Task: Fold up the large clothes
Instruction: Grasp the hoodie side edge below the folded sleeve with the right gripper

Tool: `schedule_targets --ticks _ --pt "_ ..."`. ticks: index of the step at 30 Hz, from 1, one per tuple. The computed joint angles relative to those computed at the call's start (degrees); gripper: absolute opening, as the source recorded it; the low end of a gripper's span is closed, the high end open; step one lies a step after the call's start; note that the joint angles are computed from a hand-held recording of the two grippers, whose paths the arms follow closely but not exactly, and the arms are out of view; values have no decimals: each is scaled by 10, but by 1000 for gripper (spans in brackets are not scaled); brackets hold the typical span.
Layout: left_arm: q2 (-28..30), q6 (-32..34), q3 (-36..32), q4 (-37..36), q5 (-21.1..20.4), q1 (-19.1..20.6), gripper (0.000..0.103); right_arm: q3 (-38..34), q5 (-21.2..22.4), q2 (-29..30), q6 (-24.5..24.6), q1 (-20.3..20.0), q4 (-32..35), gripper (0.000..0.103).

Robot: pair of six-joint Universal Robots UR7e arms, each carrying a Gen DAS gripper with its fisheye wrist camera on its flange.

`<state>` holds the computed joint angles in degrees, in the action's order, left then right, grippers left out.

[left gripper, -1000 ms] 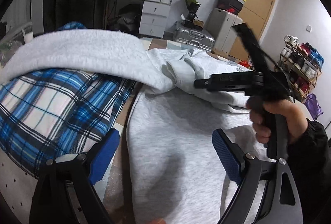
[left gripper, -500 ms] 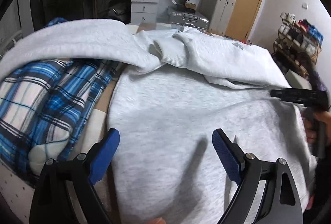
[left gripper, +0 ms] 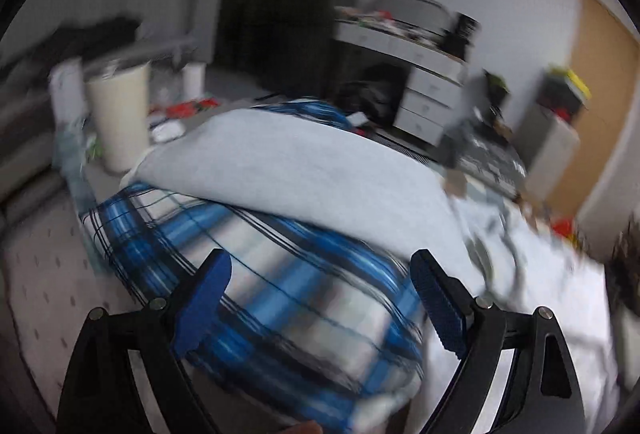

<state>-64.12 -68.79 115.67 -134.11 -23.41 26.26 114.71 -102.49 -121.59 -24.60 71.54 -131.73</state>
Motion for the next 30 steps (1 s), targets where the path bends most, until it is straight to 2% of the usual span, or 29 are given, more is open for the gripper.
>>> schedule_targets --ticks 3,6,11,13,16,18,19,21,23,26,27,28,30 --pt "-19 10 5 -83 -48 41 88 -2 1 -7 2 -6 3 80" --pt "-24 13 13 -135 -62 55 88 1 -3 -14 1 -6 -2 80" --pt "-21 -45 4 -102 -74 64 88 5 -11 -18 -5 -7 0 83" --pt "-7 -26 -1 -113 -71 55 88 6 -40 -7 2 -1 2 83" --pt "12 36 -5 -149 -96 44 88 18 -73 0 0 -1 6 83" --pt "23 50 -9 -127 -95 31 88 30 -92 -3 -14 -7 8 83" --pt "26 60 -11 -121 -94 28 88 37 -119 -5 -24 -8 6 82" --pt "30 84 -9 -125 -93 20 88 43 -145 -15 -35 -21 9 81" --pt "34 104 -9 -115 -81 9 88 37 -115 -44 -41 -57 20 81" --pt "47 146 -14 -113 -73 -4 88 24 -10 -91 -62 -131 16 81" --pt "53 157 -16 -112 -77 -11 89 22 10 -99 -61 -151 3 81" --pt "57 172 -17 -121 -84 -10 89 19 8 -99 -49 -163 -20 82" --pt "72 219 -22 -149 -116 -13 89 14 -25 -83 -30 -164 -55 82"
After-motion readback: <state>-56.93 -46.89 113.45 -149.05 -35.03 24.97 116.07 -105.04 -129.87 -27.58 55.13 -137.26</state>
